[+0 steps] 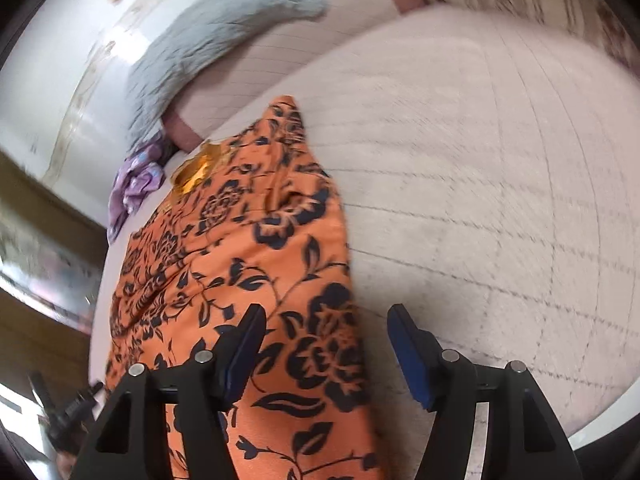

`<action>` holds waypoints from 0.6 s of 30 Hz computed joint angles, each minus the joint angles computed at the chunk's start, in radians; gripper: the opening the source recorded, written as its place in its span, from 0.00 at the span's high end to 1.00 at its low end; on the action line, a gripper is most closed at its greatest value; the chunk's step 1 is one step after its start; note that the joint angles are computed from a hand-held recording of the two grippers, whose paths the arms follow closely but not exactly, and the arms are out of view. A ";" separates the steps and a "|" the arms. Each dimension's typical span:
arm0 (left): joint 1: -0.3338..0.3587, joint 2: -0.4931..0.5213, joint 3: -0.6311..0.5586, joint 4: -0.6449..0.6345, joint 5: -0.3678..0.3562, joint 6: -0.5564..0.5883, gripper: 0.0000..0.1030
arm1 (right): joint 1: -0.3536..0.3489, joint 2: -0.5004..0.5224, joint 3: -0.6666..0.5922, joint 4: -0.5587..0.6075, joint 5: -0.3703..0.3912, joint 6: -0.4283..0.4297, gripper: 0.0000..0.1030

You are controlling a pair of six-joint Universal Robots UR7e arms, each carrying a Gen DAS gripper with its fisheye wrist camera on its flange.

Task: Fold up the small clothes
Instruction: 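Straighten the folded blouse edges with both grippers, then grasp the long side edge of the orange blouse with both grippers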

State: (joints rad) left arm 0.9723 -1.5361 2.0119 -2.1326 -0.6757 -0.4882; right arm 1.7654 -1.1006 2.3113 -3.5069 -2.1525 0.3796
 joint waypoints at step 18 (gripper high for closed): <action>0.025 -0.098 0.037 0.023 -0.213 0.061 0.69 | -0.022 -0.078 0.049 0.209 0.293 -0.019 0.33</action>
State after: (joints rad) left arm 0.9974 -1.6338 2.0488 -2.1095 -0.8890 -0.4276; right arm 1.7434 -1.1785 2.3602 -3.2980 -1.8598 0.3609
